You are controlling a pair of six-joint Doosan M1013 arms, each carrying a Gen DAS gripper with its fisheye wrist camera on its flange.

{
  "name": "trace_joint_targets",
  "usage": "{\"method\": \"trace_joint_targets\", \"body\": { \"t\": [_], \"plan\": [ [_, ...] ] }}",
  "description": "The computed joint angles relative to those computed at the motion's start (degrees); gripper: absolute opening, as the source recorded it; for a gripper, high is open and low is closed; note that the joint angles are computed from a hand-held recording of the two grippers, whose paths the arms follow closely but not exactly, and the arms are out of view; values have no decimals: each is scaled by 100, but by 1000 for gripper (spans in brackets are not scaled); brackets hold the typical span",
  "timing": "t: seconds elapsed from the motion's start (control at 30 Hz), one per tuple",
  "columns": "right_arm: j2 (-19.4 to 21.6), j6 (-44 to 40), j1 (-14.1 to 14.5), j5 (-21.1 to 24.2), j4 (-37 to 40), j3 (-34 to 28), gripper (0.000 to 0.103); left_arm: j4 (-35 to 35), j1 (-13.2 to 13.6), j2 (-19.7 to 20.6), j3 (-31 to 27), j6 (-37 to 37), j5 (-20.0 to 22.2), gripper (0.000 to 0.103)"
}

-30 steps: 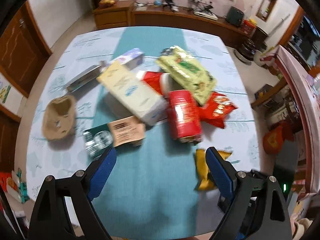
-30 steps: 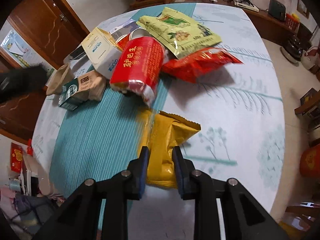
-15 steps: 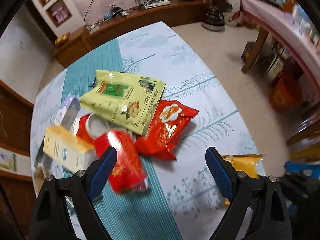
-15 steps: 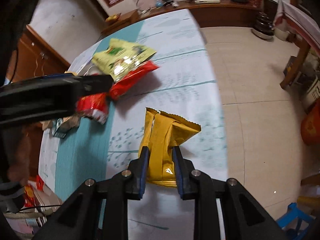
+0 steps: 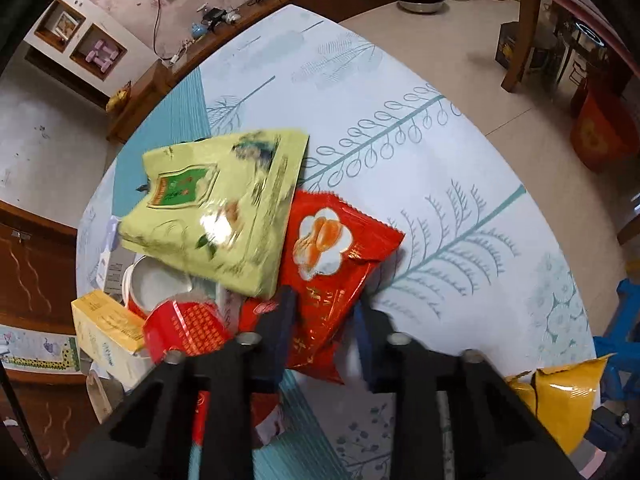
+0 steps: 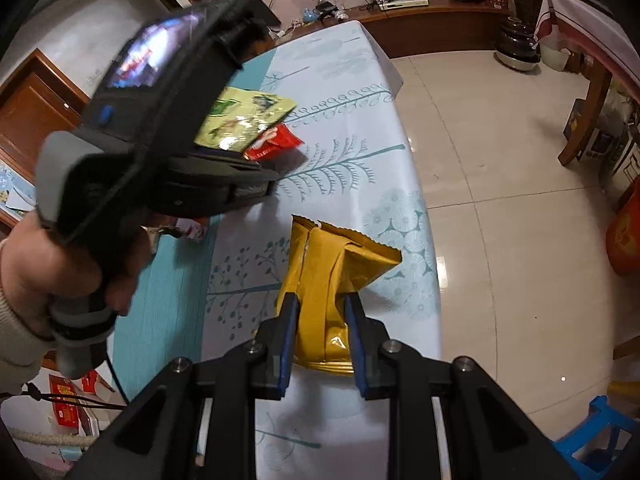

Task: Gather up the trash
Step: 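Grasp the yellow snack packet with the right gripper while the left grasps the red packet, then carry both packets over the trash bin and open both grippers to drop them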

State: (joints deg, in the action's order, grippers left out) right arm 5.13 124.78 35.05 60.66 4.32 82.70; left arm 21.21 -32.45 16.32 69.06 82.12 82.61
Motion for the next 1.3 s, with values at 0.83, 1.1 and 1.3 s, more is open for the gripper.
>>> {"method": "trace_joint_targets", "body": {
  "t": [0.83, 1.1, 1.3],
  "plan": [
    [-126, 3024, 1942, 116, -1959, -251, 23, -2278, 952, -2849, 1685, 1724, -250, 7],
    [206, 4624, 2930, 797, -2773, -714, 23, -3243, 2130, -3591, 2193, 2982, 189, 7],
    [383, 5007, 3337, 1224, -2778, -986, 23, -3684, 2593, -3757, 2316, 3324, 590, 7]
  ]
}}
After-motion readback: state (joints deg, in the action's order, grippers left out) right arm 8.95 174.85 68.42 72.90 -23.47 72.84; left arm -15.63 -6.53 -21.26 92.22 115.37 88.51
